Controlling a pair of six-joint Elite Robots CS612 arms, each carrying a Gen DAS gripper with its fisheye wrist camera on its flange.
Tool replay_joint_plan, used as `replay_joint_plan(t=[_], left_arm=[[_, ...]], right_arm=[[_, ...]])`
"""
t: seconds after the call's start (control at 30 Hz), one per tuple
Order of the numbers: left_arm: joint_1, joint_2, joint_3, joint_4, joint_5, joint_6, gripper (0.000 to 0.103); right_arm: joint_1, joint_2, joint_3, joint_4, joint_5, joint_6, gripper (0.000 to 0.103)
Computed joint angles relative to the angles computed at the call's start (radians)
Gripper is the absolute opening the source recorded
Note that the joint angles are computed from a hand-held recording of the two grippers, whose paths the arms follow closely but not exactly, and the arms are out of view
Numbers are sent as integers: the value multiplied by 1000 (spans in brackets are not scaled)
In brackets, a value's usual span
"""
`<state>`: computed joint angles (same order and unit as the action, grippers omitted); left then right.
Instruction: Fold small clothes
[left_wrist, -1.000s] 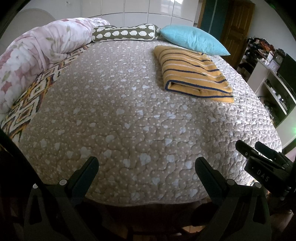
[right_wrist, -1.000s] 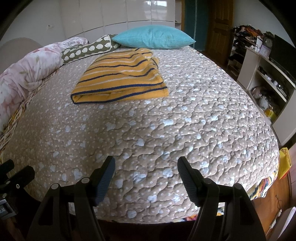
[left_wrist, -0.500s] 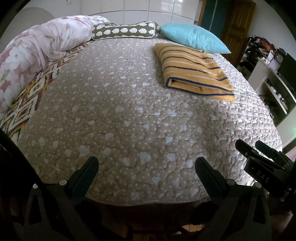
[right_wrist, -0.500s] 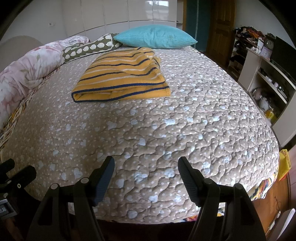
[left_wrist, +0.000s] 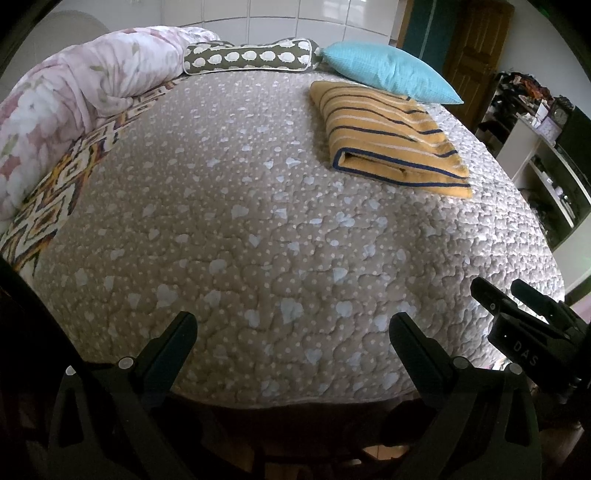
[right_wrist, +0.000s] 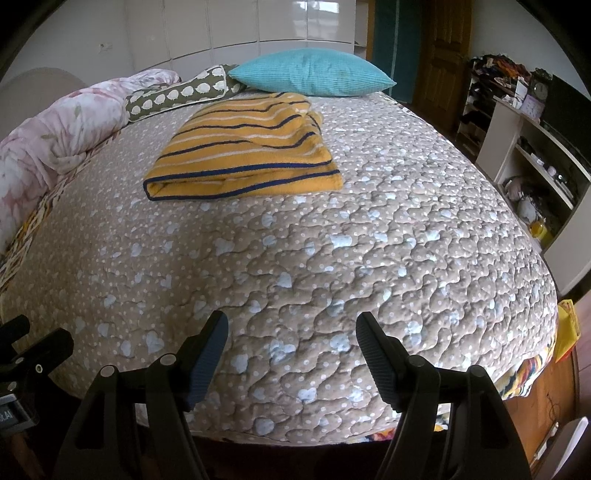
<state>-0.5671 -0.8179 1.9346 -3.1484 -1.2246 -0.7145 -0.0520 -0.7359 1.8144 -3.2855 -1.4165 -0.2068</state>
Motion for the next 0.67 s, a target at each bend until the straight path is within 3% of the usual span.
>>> replay_joint_plan(t=[0.23,0.37,0.67], left_arm=[[27,8,-14,10,-36,-12,103],[49,26,-41,31,-11,-25,103],[81,78,-124,73,-31,57,103]], right_arm=[[8,11,-19,3,-7,-34,77],[21,33,-54,3,-17,-82,78],[25,84,-153,69,15,-83,78]])
